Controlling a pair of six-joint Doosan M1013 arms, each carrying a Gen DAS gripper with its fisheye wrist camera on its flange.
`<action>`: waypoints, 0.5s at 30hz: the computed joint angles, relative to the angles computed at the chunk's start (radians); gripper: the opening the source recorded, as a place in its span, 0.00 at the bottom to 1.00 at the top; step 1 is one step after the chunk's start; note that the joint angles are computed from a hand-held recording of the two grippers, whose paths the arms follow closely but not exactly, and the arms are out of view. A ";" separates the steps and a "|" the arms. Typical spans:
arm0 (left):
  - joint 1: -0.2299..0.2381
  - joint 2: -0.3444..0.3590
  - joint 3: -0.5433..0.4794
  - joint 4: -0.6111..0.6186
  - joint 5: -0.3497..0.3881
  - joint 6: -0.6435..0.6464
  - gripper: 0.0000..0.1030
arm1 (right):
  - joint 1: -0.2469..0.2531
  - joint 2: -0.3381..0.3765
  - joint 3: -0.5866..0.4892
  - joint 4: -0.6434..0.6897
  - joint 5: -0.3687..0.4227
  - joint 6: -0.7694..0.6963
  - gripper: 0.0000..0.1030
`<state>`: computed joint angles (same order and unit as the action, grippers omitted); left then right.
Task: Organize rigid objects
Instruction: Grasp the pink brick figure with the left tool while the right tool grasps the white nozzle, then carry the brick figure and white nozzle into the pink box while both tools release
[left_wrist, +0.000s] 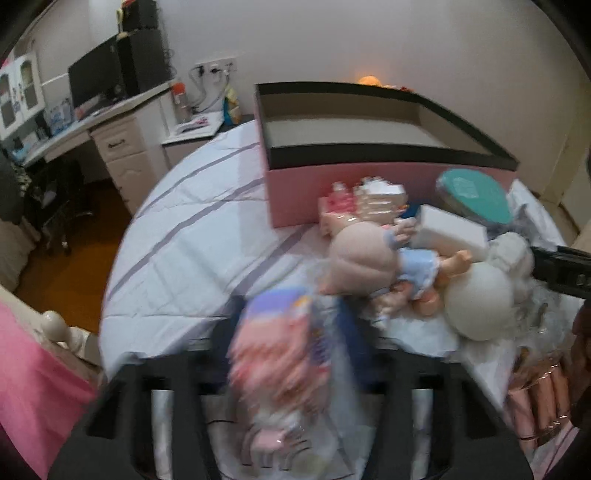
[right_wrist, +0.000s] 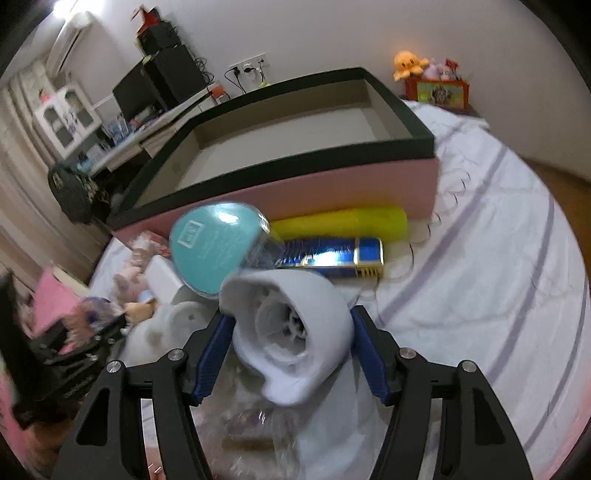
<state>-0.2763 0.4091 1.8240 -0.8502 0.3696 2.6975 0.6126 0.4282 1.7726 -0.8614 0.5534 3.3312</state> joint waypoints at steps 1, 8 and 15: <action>0.009 0.002 -0.005 -0.029 0.033 0.013 0.26 | 0.000 -0.002 -0.001 0.011 -0.001 -0.009 0.62; 0.031 -0.002 -0.005 -0.083 0.096 0.016 0.25 | 0.011 -0.024 0.019 0.000 -0.004 0.008 0.60; 0.034 -0.023 -0.005 -0.119 0.108 0.035 0.25 | 0.022 -0.054 0.034 -0.076 0.014 0.079 0.60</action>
